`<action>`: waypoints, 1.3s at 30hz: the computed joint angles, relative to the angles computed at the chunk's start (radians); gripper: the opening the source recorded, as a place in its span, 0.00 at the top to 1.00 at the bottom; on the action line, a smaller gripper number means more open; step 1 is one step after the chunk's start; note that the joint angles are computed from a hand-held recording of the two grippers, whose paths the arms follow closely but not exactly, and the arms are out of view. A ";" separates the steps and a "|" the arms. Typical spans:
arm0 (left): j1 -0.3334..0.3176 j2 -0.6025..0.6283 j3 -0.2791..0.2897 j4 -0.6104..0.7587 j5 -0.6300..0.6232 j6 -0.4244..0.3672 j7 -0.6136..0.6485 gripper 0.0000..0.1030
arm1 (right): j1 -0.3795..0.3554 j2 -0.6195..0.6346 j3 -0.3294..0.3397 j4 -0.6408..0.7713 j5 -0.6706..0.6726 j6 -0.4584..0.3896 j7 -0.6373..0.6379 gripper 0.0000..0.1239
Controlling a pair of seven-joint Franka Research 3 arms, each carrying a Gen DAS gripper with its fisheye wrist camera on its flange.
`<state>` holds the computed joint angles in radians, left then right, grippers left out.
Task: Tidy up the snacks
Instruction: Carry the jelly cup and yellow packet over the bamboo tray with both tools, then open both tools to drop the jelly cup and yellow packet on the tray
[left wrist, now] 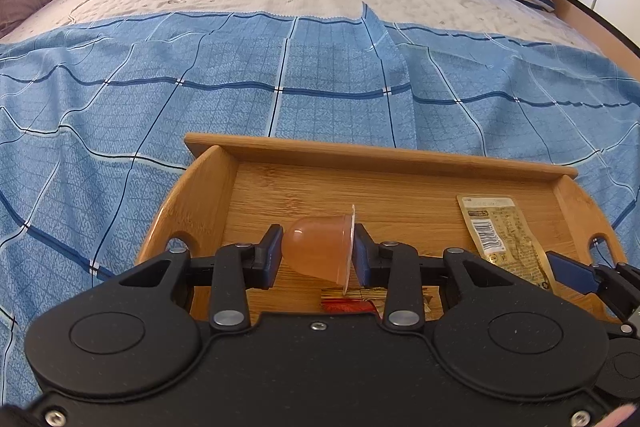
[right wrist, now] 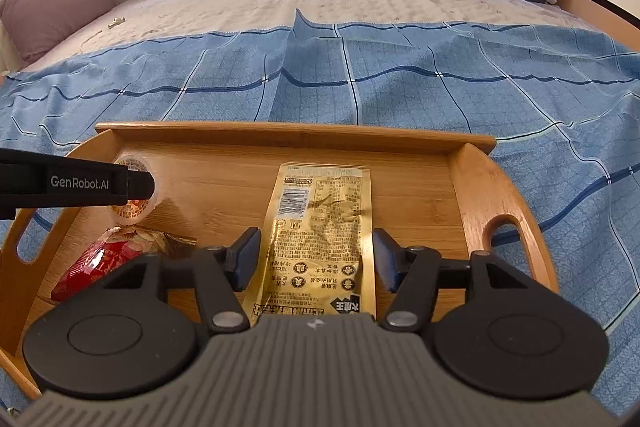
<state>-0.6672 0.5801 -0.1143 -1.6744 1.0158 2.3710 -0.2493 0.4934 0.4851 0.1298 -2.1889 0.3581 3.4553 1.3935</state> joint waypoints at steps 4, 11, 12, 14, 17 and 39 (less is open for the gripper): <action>0.003 0.003 0.001 -0.002 -0.003 0.006 0.002 0.68 | -0.004 0.000 0.002 -0.004 -0.007 0.005 -0.001 0.50; 0.000 0.002 0.003 -0.005 0.006 0.005 0.004 0.67 | 0.022 0.000 -0.018 -0.004 0.009 0.010 -0.014 0.49; -0.001 0.003 0.004 -0.005 0.008 0.004 0.004 0.67 | 0.024 0.000 -0.020 -0.003 0.011 0.009 -0.017 0.49; 0.000 0.003 0.003 -0.005 0.008 0.005 0.005 0.67 | 0.024 0.001 -0.019 -0.002 0.013 0.009 -0.020 0.48; -0.004 0.002 0.002 -0.003 0.010 -0.004 0.009 0.65 | 0.017 0.000 -0.011 -0.004 0.012 0.014 -0.018 0.45; -0.064 -0.232 -0.118 -0.216 0.183 -0.151 -0.132 0.09 | -0.129 -0.259 0.093 -0.348 -0.224 0.219 0.219 0.28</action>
<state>-0.7316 0.3482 -0.2321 -1.8908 1.1985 2.2200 -0.3812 0.3641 0.2259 0.2226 -2.5371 0.1345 3.6744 1.6126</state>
